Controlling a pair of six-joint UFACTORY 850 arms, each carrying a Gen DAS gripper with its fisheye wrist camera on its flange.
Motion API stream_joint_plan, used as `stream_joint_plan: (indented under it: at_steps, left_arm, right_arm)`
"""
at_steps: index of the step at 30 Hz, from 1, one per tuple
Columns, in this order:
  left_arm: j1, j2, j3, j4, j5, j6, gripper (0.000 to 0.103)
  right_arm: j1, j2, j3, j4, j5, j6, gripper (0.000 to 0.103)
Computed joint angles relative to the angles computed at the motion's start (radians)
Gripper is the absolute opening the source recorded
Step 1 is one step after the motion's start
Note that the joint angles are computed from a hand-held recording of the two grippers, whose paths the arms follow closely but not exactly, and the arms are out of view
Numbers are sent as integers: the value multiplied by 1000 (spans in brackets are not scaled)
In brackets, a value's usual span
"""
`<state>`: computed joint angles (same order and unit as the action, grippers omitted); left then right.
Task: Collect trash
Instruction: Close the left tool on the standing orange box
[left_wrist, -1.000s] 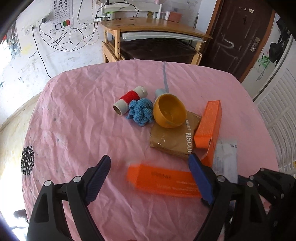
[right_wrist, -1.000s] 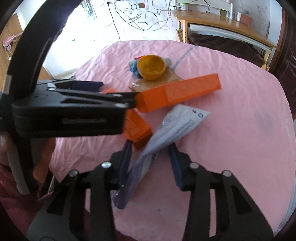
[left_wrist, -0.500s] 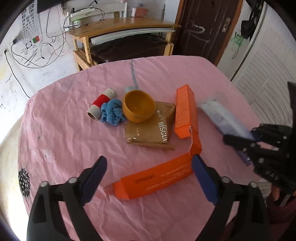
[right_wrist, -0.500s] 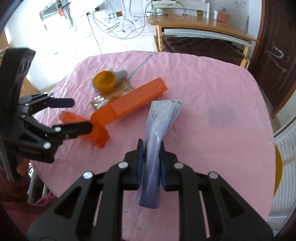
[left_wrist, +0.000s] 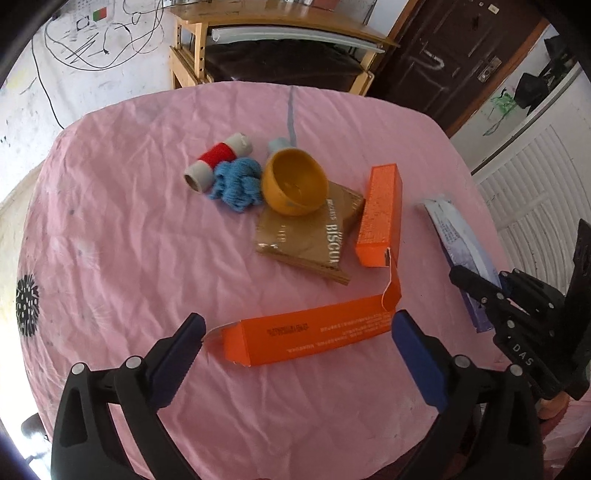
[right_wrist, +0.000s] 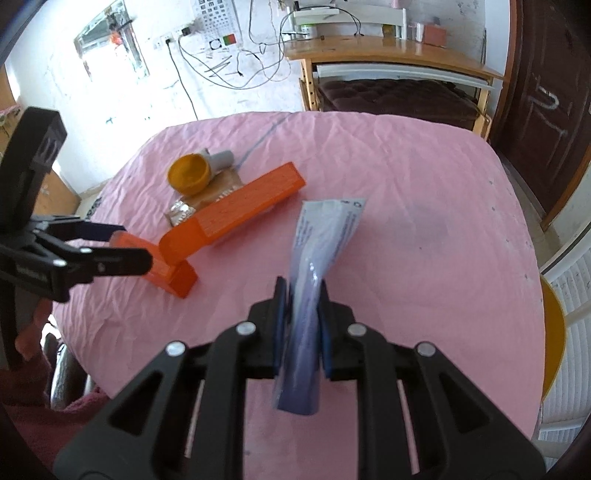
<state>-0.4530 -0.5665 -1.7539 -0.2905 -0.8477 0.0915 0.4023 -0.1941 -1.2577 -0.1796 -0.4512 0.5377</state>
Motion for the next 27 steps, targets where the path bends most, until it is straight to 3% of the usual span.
stream_joint_plan:
  at_steps: [18,24,27]
  left_arm:
    - [-71,-65,-92,99,5,-82,96]
    - [-57,-65,-75,27,26,-73,96]
    - [-48,-49,-52,-11,48,-59,86]
  right_arm:
    - [-42,32,55,95,70,-82,15]
    - [-50,36,68,128,85,-108,15]
    - [-56,37,73,139,91,-111,15]
